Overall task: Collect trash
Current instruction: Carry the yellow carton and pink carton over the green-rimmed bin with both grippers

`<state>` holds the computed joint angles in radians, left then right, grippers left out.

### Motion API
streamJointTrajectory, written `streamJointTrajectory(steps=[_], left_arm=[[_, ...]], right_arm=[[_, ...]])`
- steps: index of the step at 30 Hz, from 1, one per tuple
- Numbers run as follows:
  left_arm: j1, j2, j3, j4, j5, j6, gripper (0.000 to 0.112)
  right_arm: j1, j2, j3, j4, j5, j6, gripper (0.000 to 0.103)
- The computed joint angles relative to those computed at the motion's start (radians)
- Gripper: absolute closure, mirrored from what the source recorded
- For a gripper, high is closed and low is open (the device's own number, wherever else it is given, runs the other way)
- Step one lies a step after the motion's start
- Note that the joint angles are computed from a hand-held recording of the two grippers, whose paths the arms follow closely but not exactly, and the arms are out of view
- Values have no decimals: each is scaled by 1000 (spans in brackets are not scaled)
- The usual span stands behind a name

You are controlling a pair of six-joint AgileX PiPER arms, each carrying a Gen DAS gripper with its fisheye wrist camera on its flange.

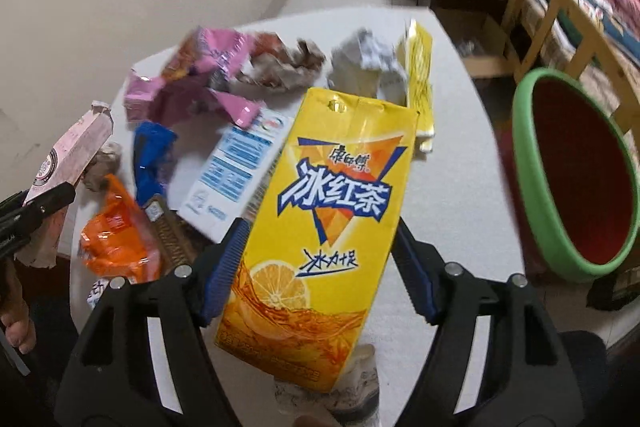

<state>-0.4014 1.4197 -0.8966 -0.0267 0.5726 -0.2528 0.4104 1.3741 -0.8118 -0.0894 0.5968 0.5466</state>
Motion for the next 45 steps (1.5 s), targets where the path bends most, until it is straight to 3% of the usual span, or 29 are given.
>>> streamJointTrajectory(steps=[8, 16, 22, 25, 30, 35, 39, 45], left_arm=[[-59, -178, 61, 69, 9, -165, 76], [-269, -253, 40, 259, 84, -424, 76], [-384, -209, -22, 332, 123, -518, 76], [-437, -168, -63, 356, 116, -556, 76], [-509, -19, -203, 345, 103, -537, 76], [-549, 188, -439, 243, 85, -414, 76], [-574, 369, -683, 133, 123, -306, 76], [-598, 633, -1070, 23, 250, -204, 76]], right_arm=[[12, -152, -7, -60, 2, 12, 33], [21, -288, 19, 1, 72, -45, 33], [-92, -389, 87, 119, 102, -190, 33], [-241, -427, 110, 226, 125, -354, 33], [-577, -439, 104, 447, 196, -712, 33], [-903, -377, 56, 592, 269, -1036, 33], [-1075, -281, 7, 642, 275, -1204, 33], [-1182, -138, -49, 669, 237, -1346, 33]])
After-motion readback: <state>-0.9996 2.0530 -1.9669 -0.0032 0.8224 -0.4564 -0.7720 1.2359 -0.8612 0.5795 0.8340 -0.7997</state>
